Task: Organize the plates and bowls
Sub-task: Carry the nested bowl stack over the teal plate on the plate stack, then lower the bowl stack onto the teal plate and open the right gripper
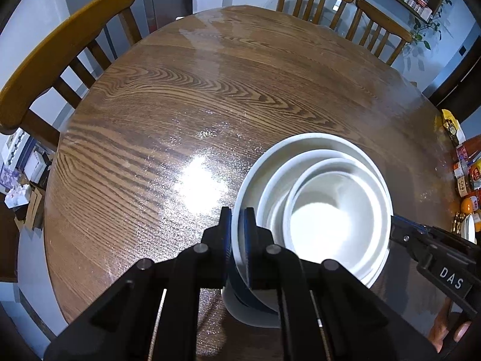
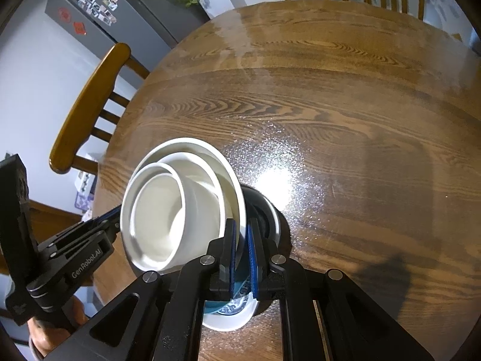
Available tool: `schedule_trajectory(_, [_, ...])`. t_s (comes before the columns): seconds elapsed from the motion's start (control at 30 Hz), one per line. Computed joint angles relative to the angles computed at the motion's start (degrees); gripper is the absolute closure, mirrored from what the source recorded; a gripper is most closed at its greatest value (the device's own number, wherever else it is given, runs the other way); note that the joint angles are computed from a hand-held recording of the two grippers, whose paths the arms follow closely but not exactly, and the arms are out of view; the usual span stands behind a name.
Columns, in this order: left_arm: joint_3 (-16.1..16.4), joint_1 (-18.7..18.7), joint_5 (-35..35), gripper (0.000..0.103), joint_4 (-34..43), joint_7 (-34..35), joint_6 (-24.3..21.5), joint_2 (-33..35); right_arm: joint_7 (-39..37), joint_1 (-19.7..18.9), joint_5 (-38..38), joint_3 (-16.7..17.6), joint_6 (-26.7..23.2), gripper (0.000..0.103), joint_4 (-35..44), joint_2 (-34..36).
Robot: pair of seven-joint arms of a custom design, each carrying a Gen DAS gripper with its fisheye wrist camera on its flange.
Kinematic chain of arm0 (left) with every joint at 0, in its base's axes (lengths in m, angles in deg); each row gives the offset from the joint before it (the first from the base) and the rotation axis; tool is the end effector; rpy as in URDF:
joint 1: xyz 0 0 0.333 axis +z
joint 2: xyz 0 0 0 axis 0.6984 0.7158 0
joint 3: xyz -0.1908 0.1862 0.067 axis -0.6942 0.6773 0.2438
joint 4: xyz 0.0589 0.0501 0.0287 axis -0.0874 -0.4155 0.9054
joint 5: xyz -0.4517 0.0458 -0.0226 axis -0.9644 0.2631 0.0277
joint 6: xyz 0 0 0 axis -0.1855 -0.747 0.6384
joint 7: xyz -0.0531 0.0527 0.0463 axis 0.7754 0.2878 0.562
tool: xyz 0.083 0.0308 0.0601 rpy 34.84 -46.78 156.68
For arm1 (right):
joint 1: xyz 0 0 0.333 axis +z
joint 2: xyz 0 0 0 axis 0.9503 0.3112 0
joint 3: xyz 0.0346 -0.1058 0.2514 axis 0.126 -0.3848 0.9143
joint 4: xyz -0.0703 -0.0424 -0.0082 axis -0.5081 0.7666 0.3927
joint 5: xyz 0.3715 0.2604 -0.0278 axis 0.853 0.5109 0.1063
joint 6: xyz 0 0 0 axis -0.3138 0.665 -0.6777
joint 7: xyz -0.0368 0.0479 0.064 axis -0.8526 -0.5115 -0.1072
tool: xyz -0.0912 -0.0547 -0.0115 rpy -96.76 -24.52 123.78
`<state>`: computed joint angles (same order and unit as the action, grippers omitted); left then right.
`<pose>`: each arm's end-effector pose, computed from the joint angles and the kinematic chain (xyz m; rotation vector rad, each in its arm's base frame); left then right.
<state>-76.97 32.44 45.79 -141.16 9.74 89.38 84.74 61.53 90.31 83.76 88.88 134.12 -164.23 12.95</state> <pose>0.6358 -0.2250 0.3797 -2.3765 1.5027 -0.4459 0.6990 0.3872 0.3621 -2.1723 1.4187 0.1473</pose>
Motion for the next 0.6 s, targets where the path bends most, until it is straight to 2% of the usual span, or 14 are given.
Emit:
schedule_trajectory(0.17, [0.09, -0.31, 1.16, 0.093, -0.13, -1.7, -0.64, -0.25, -0.2, 0.04, -0.39, -0.11, 0.39, 0.092, -0.19, -0.14])
schedule_trajectory(0.33, [0.13, -0.57, 3.68, 0.066, -0.73, -4.84, -2.05, -1.15, -0.49, 0.15, -1.47, -0.52, 2.68, 0.092, -2.07, -1.64])
schedule_trajectory(0.43, [-0.06, -0.36, 4.48, 0.058, -1.67, -6.28, -2.02, -2.08, -1.71, -0.51, -1.08, -0.1, 3.91, 0.092, -3.48, -2.77])
schedule_trajectory(0.53, [-0.38, -0.45, 6.72, 0.056, -2.18, -8.26, -3.13, -3.01, -3.37, -1.05, -0.03, 0.48, 4.78, 0.092, -4.83, -3.9])
schedule_trajectory(0.6, [-0.61, -0.13, 6.99, 0.046, -3.29, -8.86, -1.87, -4.07, -4.14, -1.06, 0.15, 0.56, 5.57, 0.092, -5.87, -4.76])
